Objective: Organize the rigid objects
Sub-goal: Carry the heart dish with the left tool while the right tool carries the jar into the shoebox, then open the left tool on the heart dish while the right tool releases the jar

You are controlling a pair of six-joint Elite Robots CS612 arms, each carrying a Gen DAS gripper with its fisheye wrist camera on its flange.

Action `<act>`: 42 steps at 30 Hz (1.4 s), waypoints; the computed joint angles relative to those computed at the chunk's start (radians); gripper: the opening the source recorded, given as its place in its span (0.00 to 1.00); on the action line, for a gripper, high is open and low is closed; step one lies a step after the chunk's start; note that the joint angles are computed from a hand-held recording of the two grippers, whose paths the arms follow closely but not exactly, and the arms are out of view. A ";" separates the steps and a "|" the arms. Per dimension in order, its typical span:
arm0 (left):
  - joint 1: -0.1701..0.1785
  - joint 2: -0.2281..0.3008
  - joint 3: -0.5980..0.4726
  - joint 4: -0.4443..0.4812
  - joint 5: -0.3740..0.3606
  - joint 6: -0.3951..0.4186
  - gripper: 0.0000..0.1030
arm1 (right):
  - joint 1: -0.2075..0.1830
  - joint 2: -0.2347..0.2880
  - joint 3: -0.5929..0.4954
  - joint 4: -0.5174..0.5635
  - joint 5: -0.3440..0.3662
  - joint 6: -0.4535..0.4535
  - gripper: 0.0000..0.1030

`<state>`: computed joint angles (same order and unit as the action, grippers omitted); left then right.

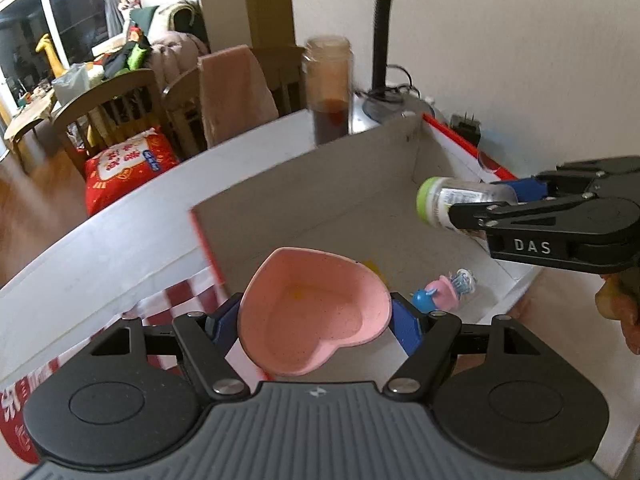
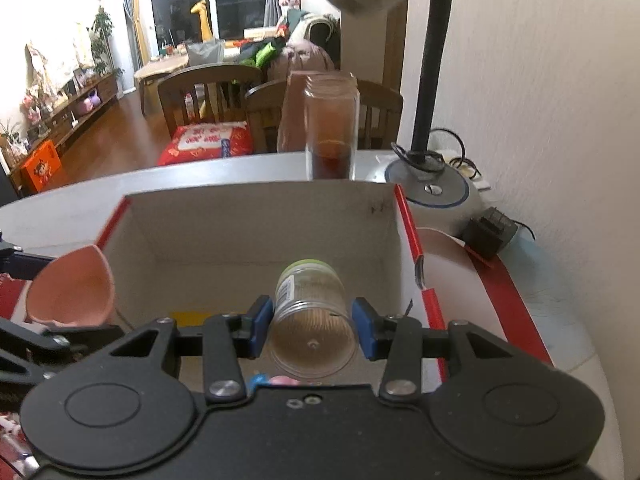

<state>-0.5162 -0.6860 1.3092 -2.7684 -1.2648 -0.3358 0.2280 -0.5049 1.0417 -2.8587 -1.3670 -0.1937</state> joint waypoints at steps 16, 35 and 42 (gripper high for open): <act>0.010 0.135 -0.234 0.296 -0.022 -0.064 0.73 | 0.004 0.078 -0.141 0.173 -0.006 -0.075 0.42; -0.004 0.158 -0.268 0.352 0.030 -0.024 0.75 | 0.008 0.068 -0.139 0.237 -0.044 -0.026 0.50; -0.004 0.142 -0.239 0.321 0.005 -0.053 0.75 | 0.004 0.047 -0.107 0.227 -0.023 -0.006 0.61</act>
